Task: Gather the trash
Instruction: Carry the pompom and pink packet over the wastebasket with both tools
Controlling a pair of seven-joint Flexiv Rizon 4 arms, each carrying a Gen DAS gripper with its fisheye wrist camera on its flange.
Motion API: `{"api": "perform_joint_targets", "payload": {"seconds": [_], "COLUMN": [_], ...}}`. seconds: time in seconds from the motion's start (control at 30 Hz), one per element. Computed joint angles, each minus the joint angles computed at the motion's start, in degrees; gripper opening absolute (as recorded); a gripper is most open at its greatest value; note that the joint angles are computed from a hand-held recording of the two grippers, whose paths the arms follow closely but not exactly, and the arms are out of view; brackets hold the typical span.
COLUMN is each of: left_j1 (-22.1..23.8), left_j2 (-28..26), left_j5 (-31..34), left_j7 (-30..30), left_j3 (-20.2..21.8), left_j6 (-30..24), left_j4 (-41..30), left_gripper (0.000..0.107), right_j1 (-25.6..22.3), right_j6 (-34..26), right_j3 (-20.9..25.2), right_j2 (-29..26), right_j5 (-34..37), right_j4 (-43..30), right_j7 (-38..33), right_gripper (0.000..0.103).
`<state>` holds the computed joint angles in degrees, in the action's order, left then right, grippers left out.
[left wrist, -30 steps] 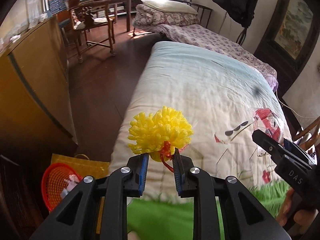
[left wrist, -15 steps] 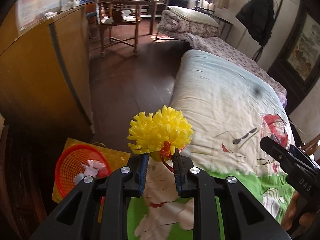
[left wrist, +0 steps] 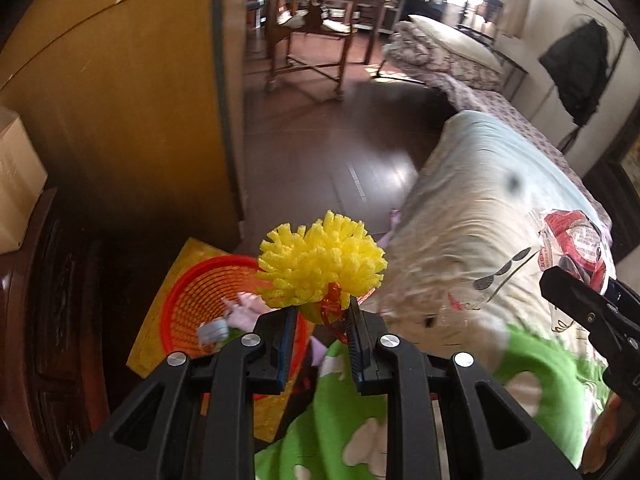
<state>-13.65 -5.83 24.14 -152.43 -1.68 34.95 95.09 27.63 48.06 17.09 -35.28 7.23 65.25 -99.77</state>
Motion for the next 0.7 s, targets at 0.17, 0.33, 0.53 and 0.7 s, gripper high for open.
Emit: {"api": "perform_joint_targets", "payload": {"seconds": [0.17, 0.33, 0.53, 0.7], "left_j1": [1.57, 3.74, 6.12, 7.24], "left_j2": [2.72, 5.15, 5.82, 4.9], "left_j5": [-1.7, -3.23, -5.8, -7.6], "left_j7": [-0.87, -1.66, -1.58, -1.76], "left_j3": [1.15, 1.56, 1.56, 1.75], "left_j6": [0.36, 0.6, 0.99, 1.21], "left_j4": [5.09, 10.61, 14.58, 16.36], "left_gripper": [0.023, 0.023, 0.023, 0.023], "right_j1": [3.46, 6.57, 9.97, 11.89], "right_j6": [-5.28, -10.56, -19.39, -23.88], "right_j3": [0.57, 0.25, -1.03, -2.16], "right_j2": [-3.3, -6.94, -12.37, -15.43], "right_j5": [-1.58, -2.08, -2.81, -3.06], "right_j4": [-4.82, -9.99, -18.12, -22.32], "right_j7": [-1.26, -1.42, -0.32, -0.01], "right_gripper": [0.055, 0.056, 0.056, 0.056]}}
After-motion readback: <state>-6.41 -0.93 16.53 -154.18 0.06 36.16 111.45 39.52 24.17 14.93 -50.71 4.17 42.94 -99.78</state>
